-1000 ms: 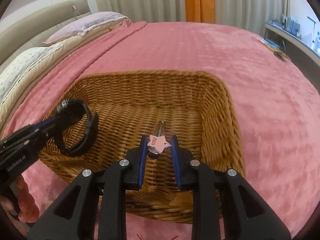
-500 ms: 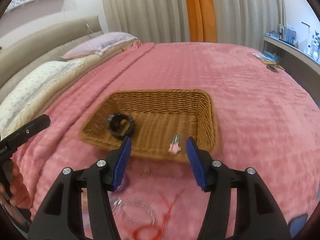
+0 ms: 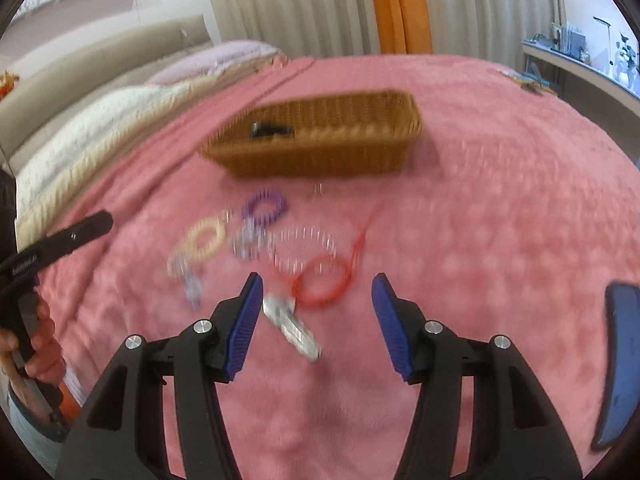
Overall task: Organize jewelry
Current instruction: 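Grasp the clear bead bracelet with the left tool while the right tool grasps the silver hair clip, then carry the bracelet and hair clip into the basket and open both tools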
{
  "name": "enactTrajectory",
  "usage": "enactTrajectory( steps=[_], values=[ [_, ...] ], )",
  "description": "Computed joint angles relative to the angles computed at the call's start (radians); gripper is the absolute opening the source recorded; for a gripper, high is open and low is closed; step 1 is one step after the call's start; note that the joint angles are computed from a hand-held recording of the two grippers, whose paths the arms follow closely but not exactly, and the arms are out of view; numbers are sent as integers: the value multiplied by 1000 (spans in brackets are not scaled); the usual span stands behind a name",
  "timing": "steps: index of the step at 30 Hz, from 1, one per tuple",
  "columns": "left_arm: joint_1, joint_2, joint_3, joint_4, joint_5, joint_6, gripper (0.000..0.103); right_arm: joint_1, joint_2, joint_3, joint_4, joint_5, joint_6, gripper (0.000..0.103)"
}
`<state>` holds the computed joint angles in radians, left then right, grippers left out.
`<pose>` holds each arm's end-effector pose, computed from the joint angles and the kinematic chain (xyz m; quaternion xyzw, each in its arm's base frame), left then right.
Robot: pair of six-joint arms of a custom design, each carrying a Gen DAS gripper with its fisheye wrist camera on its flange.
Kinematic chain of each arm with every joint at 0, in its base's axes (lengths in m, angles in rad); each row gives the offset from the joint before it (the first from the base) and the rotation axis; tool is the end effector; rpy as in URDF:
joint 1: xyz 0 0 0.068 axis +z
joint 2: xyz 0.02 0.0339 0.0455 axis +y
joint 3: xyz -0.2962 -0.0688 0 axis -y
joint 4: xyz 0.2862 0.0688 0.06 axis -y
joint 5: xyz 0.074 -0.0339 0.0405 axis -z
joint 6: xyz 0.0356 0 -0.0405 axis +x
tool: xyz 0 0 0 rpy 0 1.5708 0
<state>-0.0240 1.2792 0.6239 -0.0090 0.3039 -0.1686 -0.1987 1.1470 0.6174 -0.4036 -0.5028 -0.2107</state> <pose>0.2830 -0.0174 0.2038 0.0019 0.8911 -0.1771 0.4178 0.2368 -0.0302 0.2062 -0.0835 0.9193 0.1696 0.3453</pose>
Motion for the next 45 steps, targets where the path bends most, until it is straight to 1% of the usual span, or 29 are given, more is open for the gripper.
enactTrajectory(
  steps=[2, 6, 8, 11, 13, 14, 15, 16, 17, 18, 19, 20, 22, 24, 27, 30, 32, 34, 37, 39, 42, 44, 45],
  values=[
    [22, 48, 7, 2, 18, 12, 51, 26, 2, -29, 17, 25, 0, 53],
    [43, 136, 34, -20, 35, 12, 50, 80, 26, -39, 30, 79, 1, 53],
    [72, 187, 63, -33, 89, 2, 43, 101, 39, -35, 32, 102, 13, 53],
    [81, 244, 115, -82, 136, 23, 42, 119, 77, -17, 39, 133, 27, 53],
    [65, 278, 153, -111, 125, 42, 42, 131, 85, -13, 47, 142, 36, 52],
    [57, 290, 165, -117, 121, 45, 41, 140, 88, -8, 46, 146, 38, 50],
    [51, 315, 188, -133, 114, 50, 39, 153, 91, -6, 45, 156, 41, 45],
    [45, 336, 206, -143, 109, 53, 32, 175, 92, -8, 48, 181, 46, 39],
    [35, 360, 227, -155, 100, 63, 28, 189, 89, -8, 50, 198, 50, 37],
    [28, 373, 233, -154, 91, 70, 26, 201, 81, -13, 54, 210, 55, 36],
    [20, 381, 236, -151, 83, 76, 24, 206, 77, -14, 54, 206, 59, 33],
    [14, 383, 235, -148, 80, 81, 21, 211, 76, -12, 51, 201, 65, 32],
    [8, 384, 233, -149, 75, 85, 9, 220, 71, -13, 38, 185, 79, 25],
    [18, 374, 219, -132, 87, 81, 8, 233, 56, -21, 26, 171, 94, 25],
    [32, 325, 177, -103, 94, 76, 8, 229, 33, -28, -8, 109, 90, 25],
    [55, 281, 142, -87, 111, 82, 8, 245, 7, -34, -12, 142, 116, 25],
    [64, 269, 132, -84, 115, 85, 8, 235, 21, -25, -13, 135, 144, 25],
    [73, 266, 128, -75, 129, 82, 8, 232, 37, -15, -16, 153, 170, 25],
    [80, 268, 127, -67, 147, 81, 8, 222, 62, -5, -15, 129, 199, 28],
    [78, 266, 121, -59, 149, 87, 8, 236, 72, 1, -5, 142, 217, 29],
    [68, 254, 108, -50, 134, 99, 8, 280, 89, 8, 22, 199, 248, 29],
    [58, 245, 100, -42, 124, 104, 8, 319, 92, 5, 43, 255, 264, 29],
    [51, 237, 95, -37, 117, 107, 8, 329, 84, 1, 49, 274, 264, 27]
  ],
)
